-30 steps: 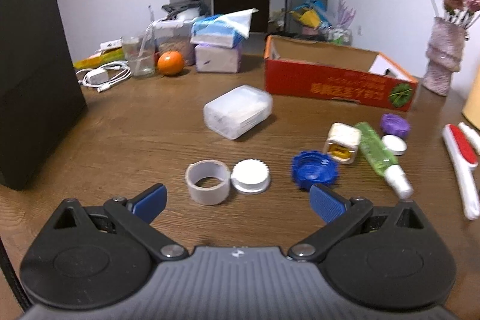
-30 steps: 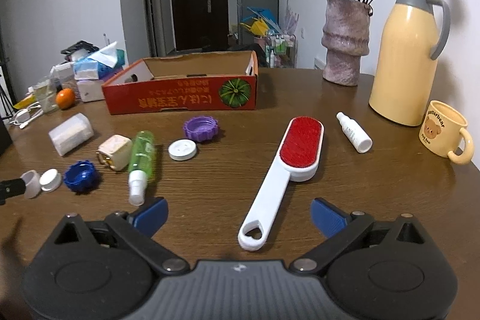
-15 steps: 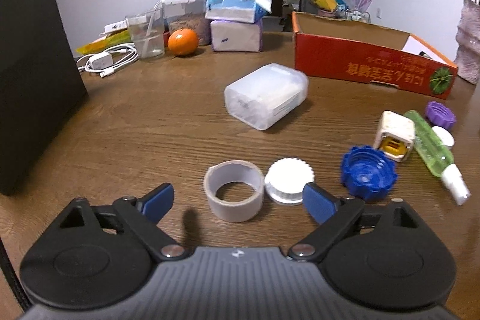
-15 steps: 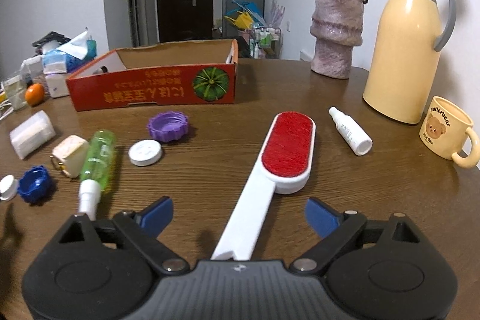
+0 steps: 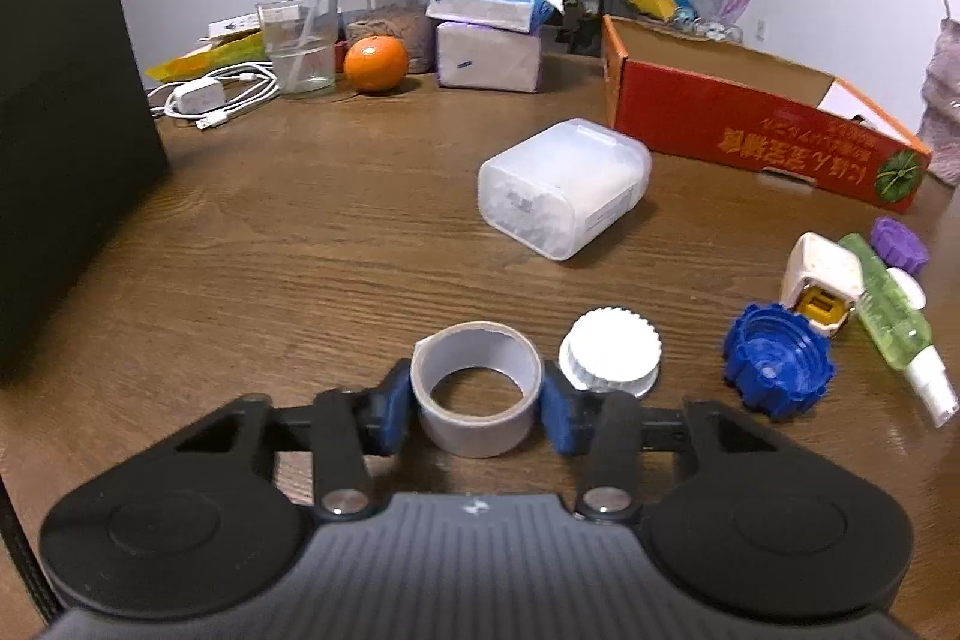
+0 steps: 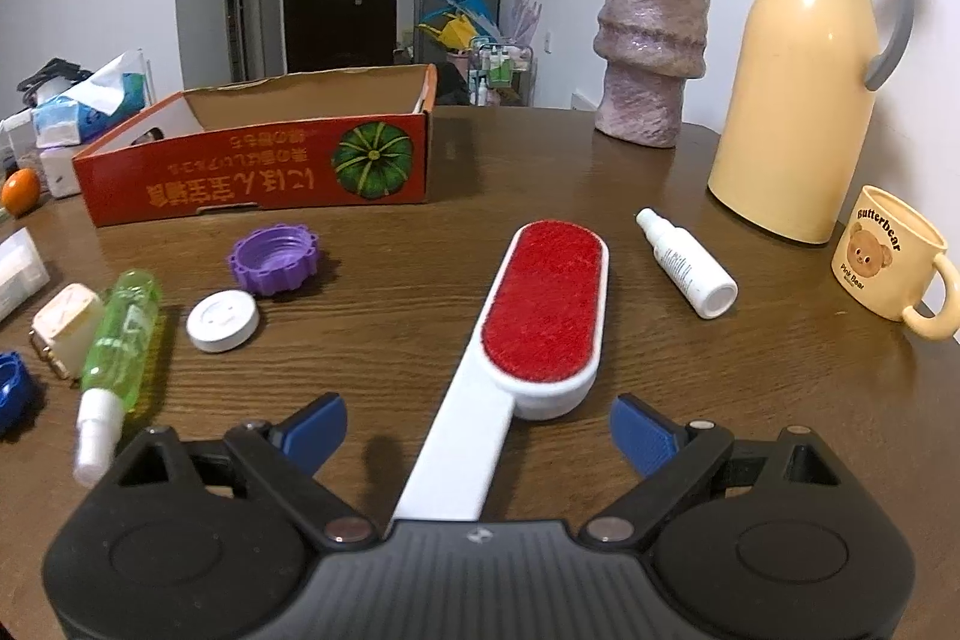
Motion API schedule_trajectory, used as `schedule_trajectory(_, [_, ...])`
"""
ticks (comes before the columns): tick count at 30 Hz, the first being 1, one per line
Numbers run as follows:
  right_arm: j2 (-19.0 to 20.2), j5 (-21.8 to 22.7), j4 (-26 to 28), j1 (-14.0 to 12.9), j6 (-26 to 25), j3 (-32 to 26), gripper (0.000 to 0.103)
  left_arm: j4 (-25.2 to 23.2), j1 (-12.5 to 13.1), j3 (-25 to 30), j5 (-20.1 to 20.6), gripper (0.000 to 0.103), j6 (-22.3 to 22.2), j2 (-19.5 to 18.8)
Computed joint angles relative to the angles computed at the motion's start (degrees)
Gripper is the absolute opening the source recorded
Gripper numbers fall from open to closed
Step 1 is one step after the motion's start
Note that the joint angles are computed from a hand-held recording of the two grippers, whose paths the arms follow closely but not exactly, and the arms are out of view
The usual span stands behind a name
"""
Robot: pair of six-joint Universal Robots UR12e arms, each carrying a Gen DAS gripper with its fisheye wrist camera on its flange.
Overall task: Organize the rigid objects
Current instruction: 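Reach the left tool to the grey tape roll while the right tool grasps the lint roller, then lift the tape roll and lint roller and carry both toward the cardboard box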
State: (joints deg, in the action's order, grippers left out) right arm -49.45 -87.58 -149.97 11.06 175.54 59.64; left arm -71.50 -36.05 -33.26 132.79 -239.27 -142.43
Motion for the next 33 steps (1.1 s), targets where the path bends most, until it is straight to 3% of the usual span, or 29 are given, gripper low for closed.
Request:
schedule_trajectory(7, [2.3, -2.2, 2.1, 0.1, 1.4, -3.7, 0.092, 0.7, -0.2, -0.3, 1.6, 0.043, 0.2, 0.1])
schedule_trajectory(11, [3.9, -2.2, 3.3, -0.1, 2.2, -6.1, 0.073, 0.6, -0.3, 0.0, 2.4, 0.043, 0.0, 0.1])
schedule_trajectory(17, [4.4, -1.0, 3.6, -0.4, 3.6, -7.1, 0.055, 0.8, -0.3, 0.3, 2.6, 0.043, 0.0, 0.0])
schedule_trajectory(26, [3.5, -0.3, 2.8, -0.6, 3.3, -5.6, 0.054, 1.1, -0.5, 3.4, 2.8, 0.043, 1.4, -1.5])
schedule_trajectory(33, [2.4, 2.1, 1.3, -0.7, 3.2, -4.4, 0.054, 0.2, -0.6, 10.1, 3.3, 0.043, 3.6, -4.9])
